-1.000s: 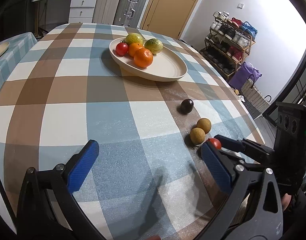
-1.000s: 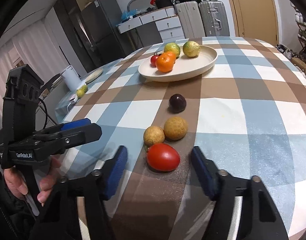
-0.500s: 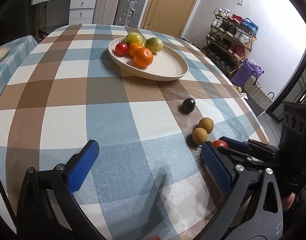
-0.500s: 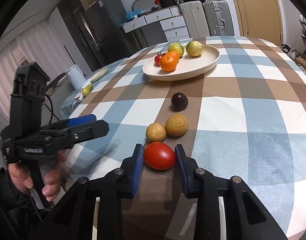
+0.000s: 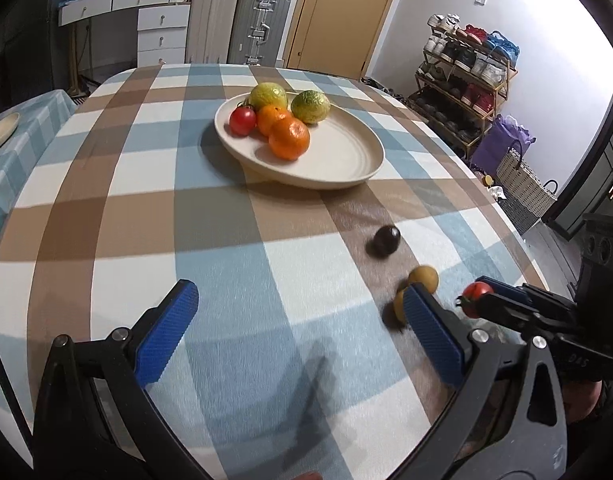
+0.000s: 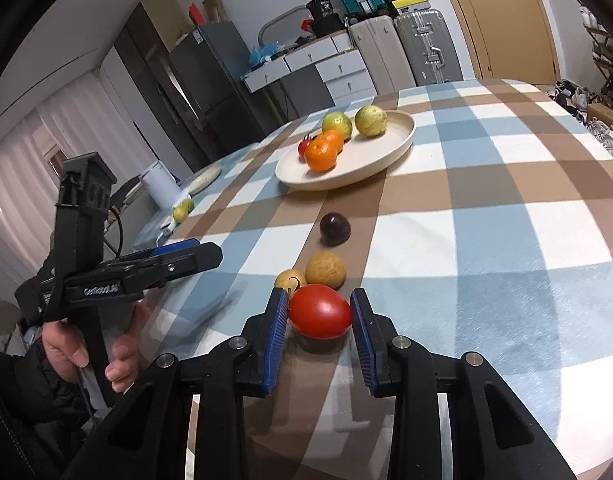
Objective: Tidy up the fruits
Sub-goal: 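Grasp the second dark plum with the left tool while the right lifts the tomato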
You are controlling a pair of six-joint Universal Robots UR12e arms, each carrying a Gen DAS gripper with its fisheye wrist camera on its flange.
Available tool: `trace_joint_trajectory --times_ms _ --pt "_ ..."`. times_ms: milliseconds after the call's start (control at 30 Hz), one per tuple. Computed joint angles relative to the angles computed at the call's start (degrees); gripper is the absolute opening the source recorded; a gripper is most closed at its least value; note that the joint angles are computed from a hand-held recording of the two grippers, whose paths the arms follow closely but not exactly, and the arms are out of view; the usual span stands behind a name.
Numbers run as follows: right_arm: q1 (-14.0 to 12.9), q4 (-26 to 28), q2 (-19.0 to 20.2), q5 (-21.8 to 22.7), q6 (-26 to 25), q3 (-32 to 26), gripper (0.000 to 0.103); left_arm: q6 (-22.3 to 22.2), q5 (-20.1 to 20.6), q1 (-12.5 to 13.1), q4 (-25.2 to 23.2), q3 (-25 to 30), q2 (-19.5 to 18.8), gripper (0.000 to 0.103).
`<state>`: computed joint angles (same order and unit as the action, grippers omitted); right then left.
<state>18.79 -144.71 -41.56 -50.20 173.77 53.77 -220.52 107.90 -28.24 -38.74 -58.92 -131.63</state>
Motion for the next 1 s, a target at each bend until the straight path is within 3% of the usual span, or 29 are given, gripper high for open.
trace_joint_trajectory --times_ms 200,333,633,833,1000 --pt "-0.5 0.1 0.7 -0.7 1.4 -1.8 0.033 2.4 -3.0 1.0 -2.0 5.1 -2.7 0.102" --pt "-0.9 1.8 2.0 -1.9 3.4 -4.3 0.033 2.3 -7.6 2.1 -2.7 8.8 -4.7 0.102" --pt "-1.6 1.3 3.4 -1.7 4.3 -7.1 0.033 4.9 -10.3 2.6 -9.8 19.1 -10.4 0.101" --pt "-1.7 0.8 4.3 -0.7 3.6 -9.1 0.033 7.5 -10.8 2.5 -12.8 23.4 -12.9 0.086" --pt "-1.7 1.5 4.9 -0.6 3.5 -10.1 0.033 9.4 -12.3 2.5 -14.1 24.9 -13.8 0.06"
